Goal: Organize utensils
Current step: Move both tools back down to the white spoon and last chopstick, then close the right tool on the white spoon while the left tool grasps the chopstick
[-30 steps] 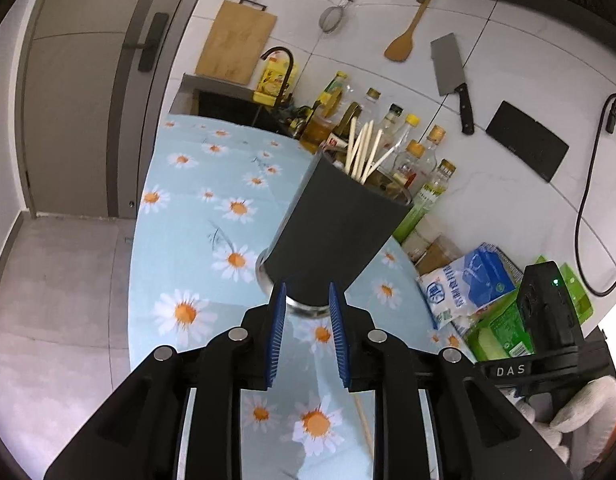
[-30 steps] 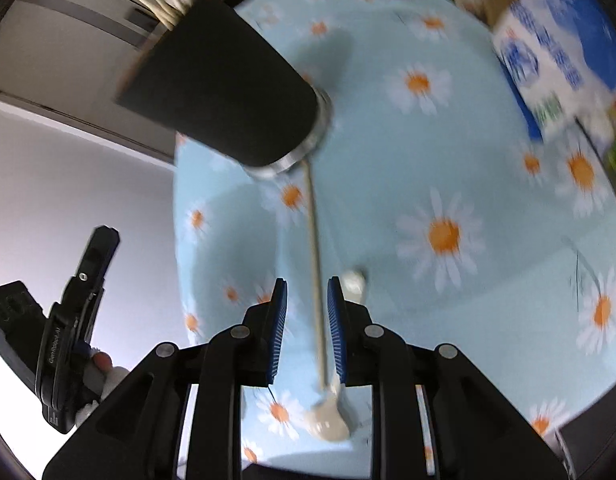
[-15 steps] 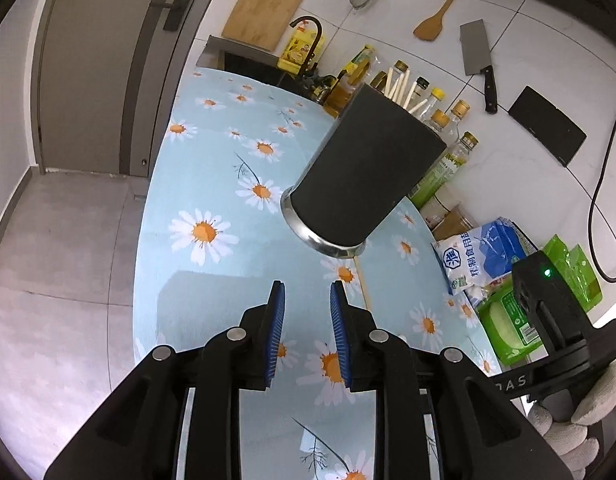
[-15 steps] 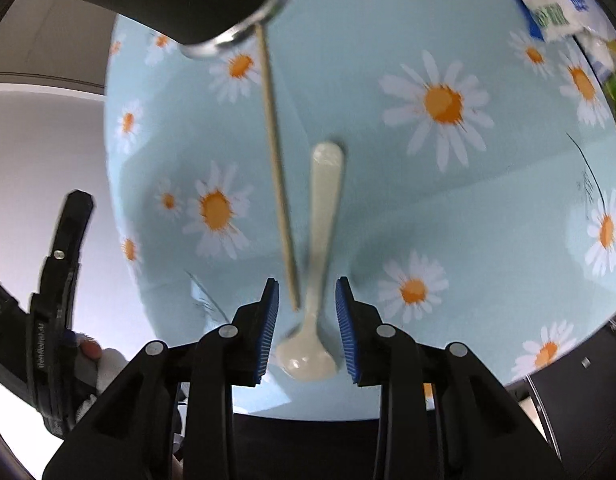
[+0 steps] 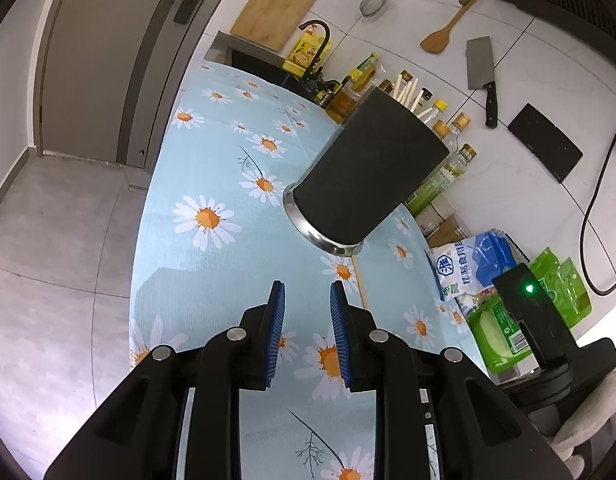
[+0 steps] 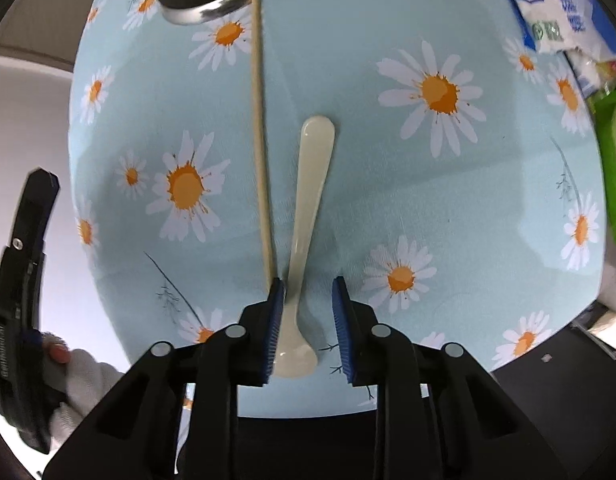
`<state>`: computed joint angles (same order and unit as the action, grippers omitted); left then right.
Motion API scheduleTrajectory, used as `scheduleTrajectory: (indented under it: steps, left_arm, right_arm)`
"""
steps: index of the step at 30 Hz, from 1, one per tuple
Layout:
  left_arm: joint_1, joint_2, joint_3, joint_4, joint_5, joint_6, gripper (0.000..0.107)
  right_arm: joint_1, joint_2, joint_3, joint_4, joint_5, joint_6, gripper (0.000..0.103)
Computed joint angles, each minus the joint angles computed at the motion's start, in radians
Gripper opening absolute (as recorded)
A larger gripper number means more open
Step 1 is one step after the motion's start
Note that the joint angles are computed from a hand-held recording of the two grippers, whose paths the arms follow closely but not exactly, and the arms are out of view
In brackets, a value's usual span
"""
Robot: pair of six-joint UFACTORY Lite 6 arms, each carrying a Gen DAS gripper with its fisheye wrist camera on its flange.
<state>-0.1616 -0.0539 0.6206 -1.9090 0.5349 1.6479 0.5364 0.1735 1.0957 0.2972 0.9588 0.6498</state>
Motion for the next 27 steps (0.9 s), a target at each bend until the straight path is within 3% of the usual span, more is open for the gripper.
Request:
scheduleTrajectory:
  steps: [10, 14, 18, 27]
  left_arm:
    - [0.007, 0.042, 0.025, 0.022, 0.038, -0.010, 0.022]
    - [0.001, 0.044, 0.032, 0.042, 0.048, -0.025, 0.022]
    - [-0.028, 0.076, 0.055, 0.050, 0.025, -0.032, 0.022]
    - [-0.141, 0.089, 0.136, 0.178, -0.052, -0.168, 0.023]
  right_arm:
    - [0.050, 0.263, 0.310, -0.064, 0.120, 0.058, 0.025]
    - [0.061, 0.296, 0.346, -0.091, 0.141, 0.085, 0.016]
    - [0.080, 0.307, 0.339, -0.119, 0.120, 0.108, 0.009]
    - [0.021, 0.124, 0.077, -0.039, -0.060, 0.023, 0.008]
